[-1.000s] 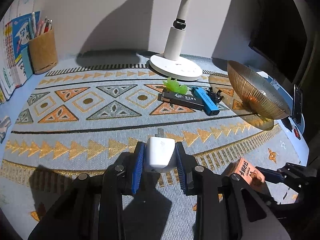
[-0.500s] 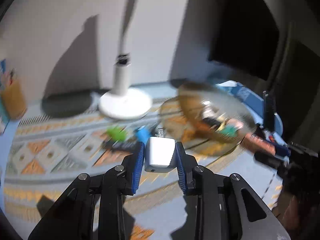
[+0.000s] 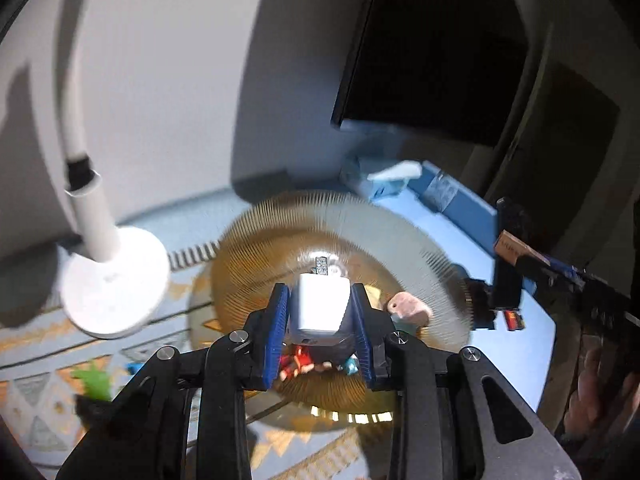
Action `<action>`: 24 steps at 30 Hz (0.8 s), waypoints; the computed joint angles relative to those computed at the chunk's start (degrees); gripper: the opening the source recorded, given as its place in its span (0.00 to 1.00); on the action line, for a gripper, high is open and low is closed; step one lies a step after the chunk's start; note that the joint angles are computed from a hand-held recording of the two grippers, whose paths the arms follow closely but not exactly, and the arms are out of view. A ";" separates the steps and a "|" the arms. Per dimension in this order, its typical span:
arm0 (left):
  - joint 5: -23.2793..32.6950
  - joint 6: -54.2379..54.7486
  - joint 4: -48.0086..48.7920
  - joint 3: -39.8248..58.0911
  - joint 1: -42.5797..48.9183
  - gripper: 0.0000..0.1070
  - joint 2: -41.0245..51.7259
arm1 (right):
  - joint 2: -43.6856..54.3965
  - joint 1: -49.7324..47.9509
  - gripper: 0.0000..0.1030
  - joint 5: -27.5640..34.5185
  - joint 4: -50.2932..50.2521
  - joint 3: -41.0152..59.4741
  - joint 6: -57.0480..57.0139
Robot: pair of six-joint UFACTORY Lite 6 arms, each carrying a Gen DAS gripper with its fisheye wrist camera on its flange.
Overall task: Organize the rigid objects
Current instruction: 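Carry both items into the amber bowl and open both tools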
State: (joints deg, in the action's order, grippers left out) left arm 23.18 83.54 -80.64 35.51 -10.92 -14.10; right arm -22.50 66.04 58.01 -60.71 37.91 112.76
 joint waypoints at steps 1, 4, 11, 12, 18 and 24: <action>-1.57 1.41 -2.26 1.61 -1.33 0.26 3.63 | 0.74 -1.46 0.41 -1.66 0.46 -0.38 -0.67; -3.43 3.32 -5.51 4.43 -3.02 0.26 9.80 | 5.38 -8.17 0.41 -9.14 0.95 -0.12 -3.14; -6.01 10.23 -12.02 6.74 -5.29 0.26 15.35 | 10.71 -15.55 0.41 -17.11 -0.33 0.28 -4.96; -6.25 9.83 -11.78 7.45 -5.54 0.26 16.18 | 11.95 -16.32 0.41 -17.86 -0.60 0.87 -5.13; -7.72 7.03 -10.54 10.59 -6.39 0.42 19.88 | 17.15 -19.31 0.45 -18.95 -2.21 3.36 -4.93; -2.93 -1.20 -0.49 6.75 -0.60 0.42 9.89 | 6.71 -16.58 0.59 -15.86 -2.72 -1.44 -2.84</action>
